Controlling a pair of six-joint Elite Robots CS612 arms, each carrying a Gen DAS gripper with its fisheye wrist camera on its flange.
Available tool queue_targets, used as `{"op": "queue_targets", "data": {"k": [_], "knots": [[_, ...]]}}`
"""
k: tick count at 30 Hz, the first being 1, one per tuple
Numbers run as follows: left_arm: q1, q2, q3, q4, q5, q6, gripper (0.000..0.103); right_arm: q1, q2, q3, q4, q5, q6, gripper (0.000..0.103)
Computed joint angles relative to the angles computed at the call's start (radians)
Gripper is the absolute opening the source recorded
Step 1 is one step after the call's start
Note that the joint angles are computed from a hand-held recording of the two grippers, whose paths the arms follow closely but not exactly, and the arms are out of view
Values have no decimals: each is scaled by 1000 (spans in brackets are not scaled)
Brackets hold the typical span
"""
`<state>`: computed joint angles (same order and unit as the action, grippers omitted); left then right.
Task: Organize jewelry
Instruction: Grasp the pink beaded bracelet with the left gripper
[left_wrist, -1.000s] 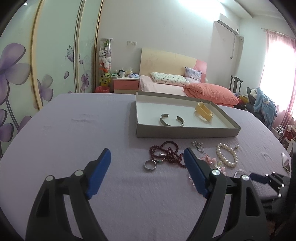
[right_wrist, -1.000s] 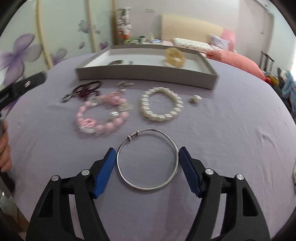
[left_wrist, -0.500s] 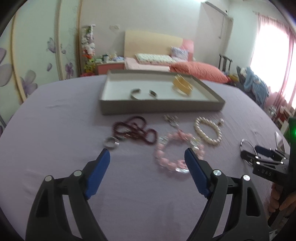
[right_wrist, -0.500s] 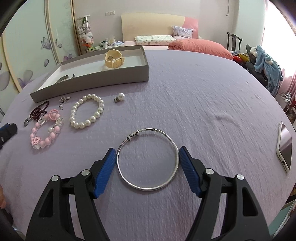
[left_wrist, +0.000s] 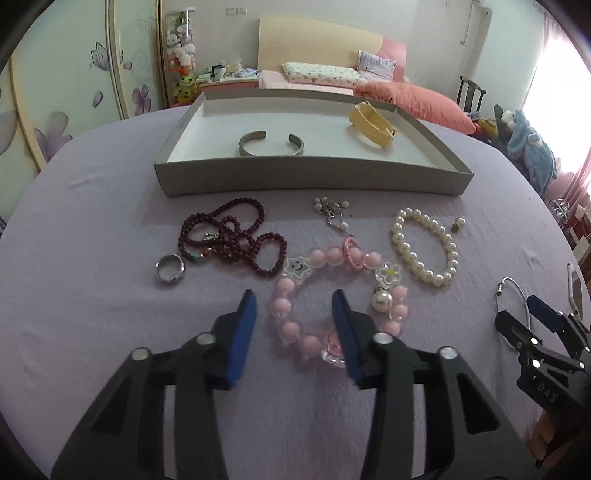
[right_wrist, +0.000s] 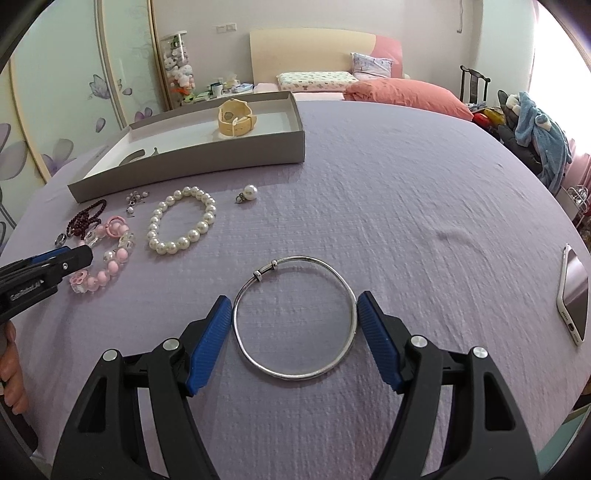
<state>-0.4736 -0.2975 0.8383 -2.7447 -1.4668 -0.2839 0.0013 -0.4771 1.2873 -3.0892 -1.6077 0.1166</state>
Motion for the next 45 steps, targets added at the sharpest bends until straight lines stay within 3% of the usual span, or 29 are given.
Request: {"op": "queue_targets", "data": {"k": [3,8,9,13,20,33,45], "knots": [[-6,-3,-1,26,27,10,25,-1,0,1,-3,8,1,70],[-15,-6,0,48,66,34,22,-3,-1,2,-7,18,0,70],[-16,-6,-1,50,72,42,14,-3,-1,2,-7,20,0,70],[-14,-5,2,35,63,81,13,-4,0,2,-9,25,-1,70],[-3,-25,63,-108,-10,100,13,-3,0,2,-9,24,-2,70],[14,-38,100,-376,-218,89,13,0,1,0,-4,15,-13,70],[39,-67,158,-512,-268,1,13,4,3,-5,2,8,-32,70]]}}
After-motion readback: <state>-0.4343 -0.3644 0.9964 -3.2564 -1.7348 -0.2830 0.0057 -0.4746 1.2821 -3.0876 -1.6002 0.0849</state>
